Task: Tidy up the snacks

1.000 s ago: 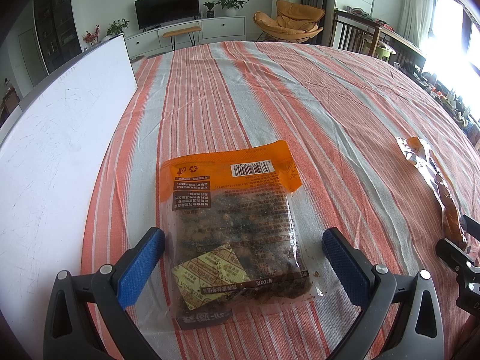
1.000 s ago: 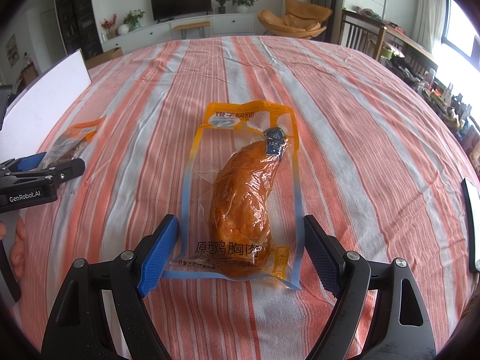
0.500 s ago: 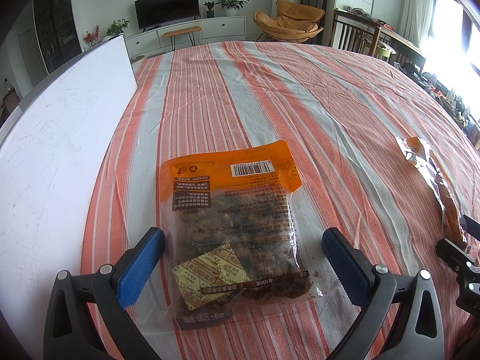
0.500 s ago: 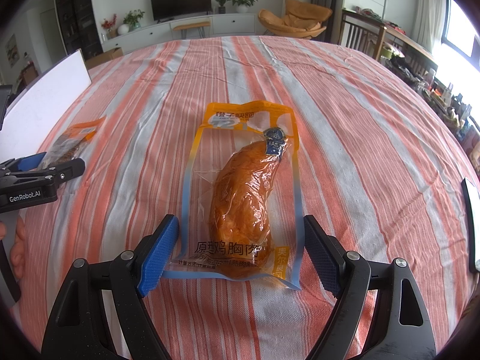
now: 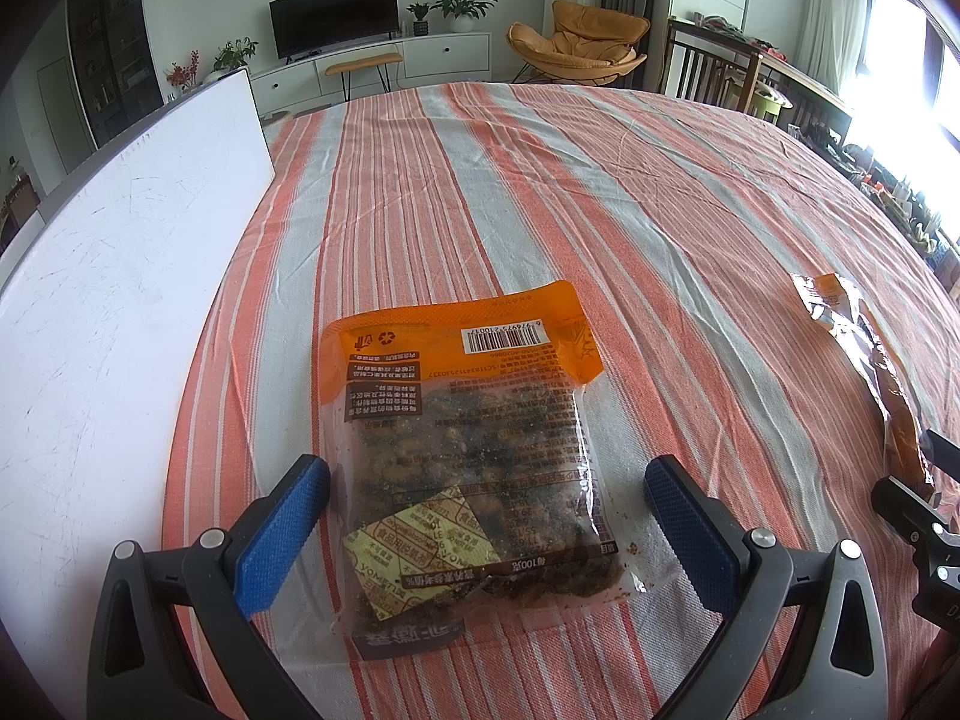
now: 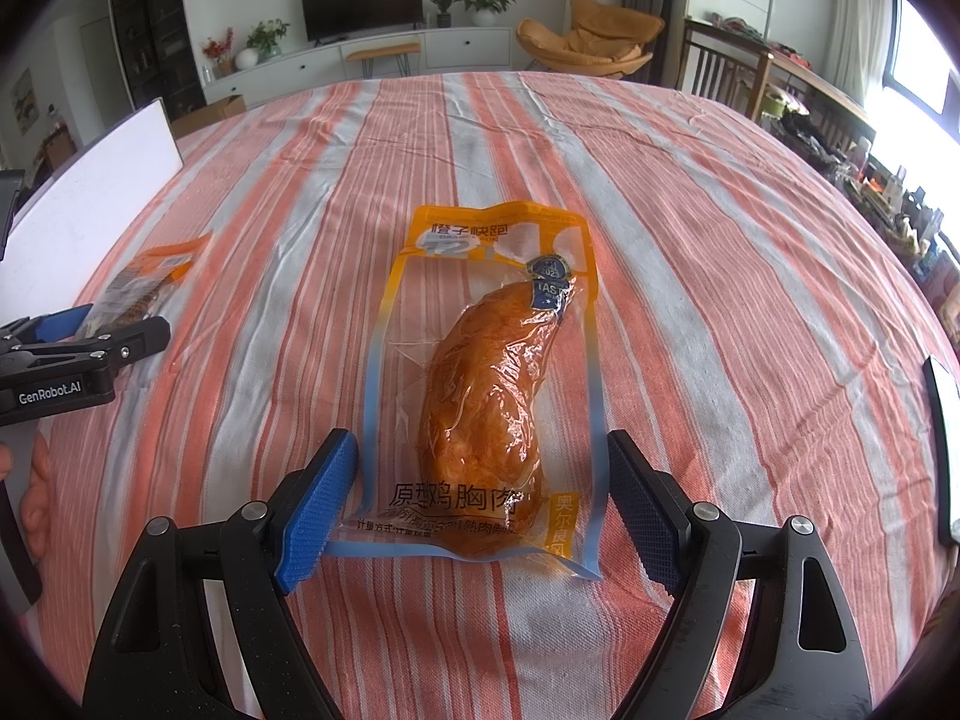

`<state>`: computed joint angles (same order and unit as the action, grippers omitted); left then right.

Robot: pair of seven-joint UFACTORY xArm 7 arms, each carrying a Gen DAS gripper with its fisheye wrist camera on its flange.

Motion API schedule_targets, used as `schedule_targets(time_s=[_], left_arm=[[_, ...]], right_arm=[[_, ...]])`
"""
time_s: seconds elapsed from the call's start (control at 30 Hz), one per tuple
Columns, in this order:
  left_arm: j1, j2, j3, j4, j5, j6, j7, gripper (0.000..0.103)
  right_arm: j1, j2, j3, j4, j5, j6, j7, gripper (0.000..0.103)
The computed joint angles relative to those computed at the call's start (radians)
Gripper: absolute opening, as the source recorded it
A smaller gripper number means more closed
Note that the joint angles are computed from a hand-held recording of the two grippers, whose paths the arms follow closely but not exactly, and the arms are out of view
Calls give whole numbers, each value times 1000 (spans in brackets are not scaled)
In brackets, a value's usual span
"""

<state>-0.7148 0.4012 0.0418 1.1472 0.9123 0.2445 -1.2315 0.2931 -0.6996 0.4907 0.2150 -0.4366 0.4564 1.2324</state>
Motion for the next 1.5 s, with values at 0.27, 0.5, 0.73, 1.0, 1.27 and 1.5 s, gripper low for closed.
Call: schedule_targets(time_s=[0.27,0.5,0.73,1.0,1.27,1.5], left_arm=[[-1,0,1,0,-1,0,1,103],[-1,0,1,0,-1,0,1,103],[-1,0,2,0,-1,0,1,103],[-2,0,1,0,-2,0,1,103],[39,-28,-40,-28,-101,-42,146,65],[81,-133,-61,-183,-310,-193,234,61]], right_arm=[[1,0,-1,-1,-2,0,1,85],[1,0,-1,-1,-3,-1,2,85],[1,1,-1,0,-3,-1,2,85],[0,2,-1,0,-3,-1,3,85],[15,-15,-27,-18,11,-26,-12,85],[123,-217,-364,-173,220,-188,-167,85]])
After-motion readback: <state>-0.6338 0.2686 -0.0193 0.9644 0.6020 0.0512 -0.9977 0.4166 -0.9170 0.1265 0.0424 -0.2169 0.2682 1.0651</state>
